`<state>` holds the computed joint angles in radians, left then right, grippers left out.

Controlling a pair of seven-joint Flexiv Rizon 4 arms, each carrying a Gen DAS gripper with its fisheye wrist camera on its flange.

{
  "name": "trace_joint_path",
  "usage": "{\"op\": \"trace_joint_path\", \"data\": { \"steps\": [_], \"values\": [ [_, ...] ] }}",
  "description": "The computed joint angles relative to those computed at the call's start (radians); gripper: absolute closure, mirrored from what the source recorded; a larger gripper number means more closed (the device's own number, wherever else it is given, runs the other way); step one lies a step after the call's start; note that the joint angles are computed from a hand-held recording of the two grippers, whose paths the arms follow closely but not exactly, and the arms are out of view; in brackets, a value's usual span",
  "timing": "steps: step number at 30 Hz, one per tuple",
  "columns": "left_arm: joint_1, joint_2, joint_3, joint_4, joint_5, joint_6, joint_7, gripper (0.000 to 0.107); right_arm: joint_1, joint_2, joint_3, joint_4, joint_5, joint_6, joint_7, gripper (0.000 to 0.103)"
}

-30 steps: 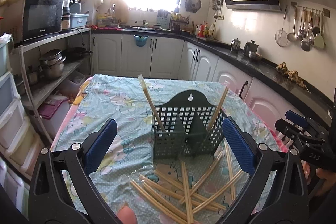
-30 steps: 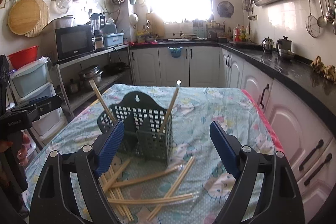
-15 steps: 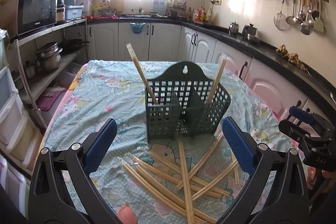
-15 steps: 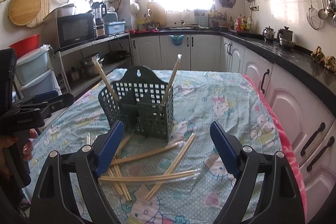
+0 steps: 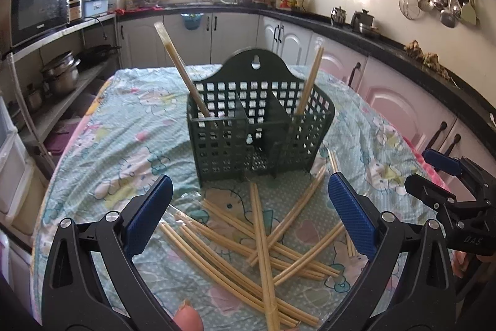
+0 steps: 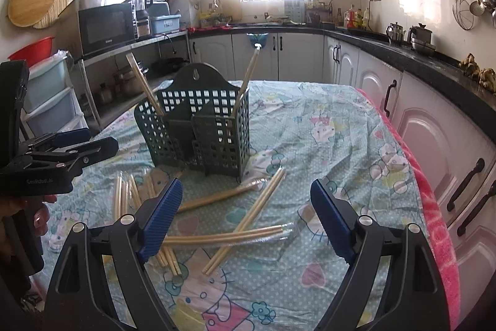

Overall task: Organize utensils
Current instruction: 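Withdraw both open tools from the caddy back toward the chopstick pile, then close the left tool on a chopstick beside the caddy while the right tool grasps another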

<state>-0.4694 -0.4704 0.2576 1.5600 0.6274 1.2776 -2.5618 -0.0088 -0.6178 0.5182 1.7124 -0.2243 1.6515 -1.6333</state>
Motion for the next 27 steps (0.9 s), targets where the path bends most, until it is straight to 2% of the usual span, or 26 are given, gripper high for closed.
{"op": "trace_joint_path", "data": {
  "steps": [8, 23, 25, 27],
  "values": [
    [0.04, -0.039, -0.05, -0.001, -0.089, -0.004, 0.096, 0.014, 0.017, -0.007, -0.026, 0.0, 0.005, -0.023, -0.002, 0.021],
    [0.118, -0.121, -0.119, -0.001, -0.385, 0.025, 0.363, 0.014, 0.069, -0.032, -0.097, -0.032, 0.057, -0.084, -0.007, 0.021],
    [0.122, -0.135, -0.122, -0.015, -0.413, 0.015, 0.394, 0.016, 0.073, -0.037, -0.103, -0.043, 0.065, -0.097, -0.009, 0.021],
    [0.131, -0.149, -0.134, -0.03, -0.443, 0.004, 0.428, 0.025, 0.08, -0.046, -0.114, -0.057, 0.073, -0.109, -0.009, 0.021]
  ]
}}
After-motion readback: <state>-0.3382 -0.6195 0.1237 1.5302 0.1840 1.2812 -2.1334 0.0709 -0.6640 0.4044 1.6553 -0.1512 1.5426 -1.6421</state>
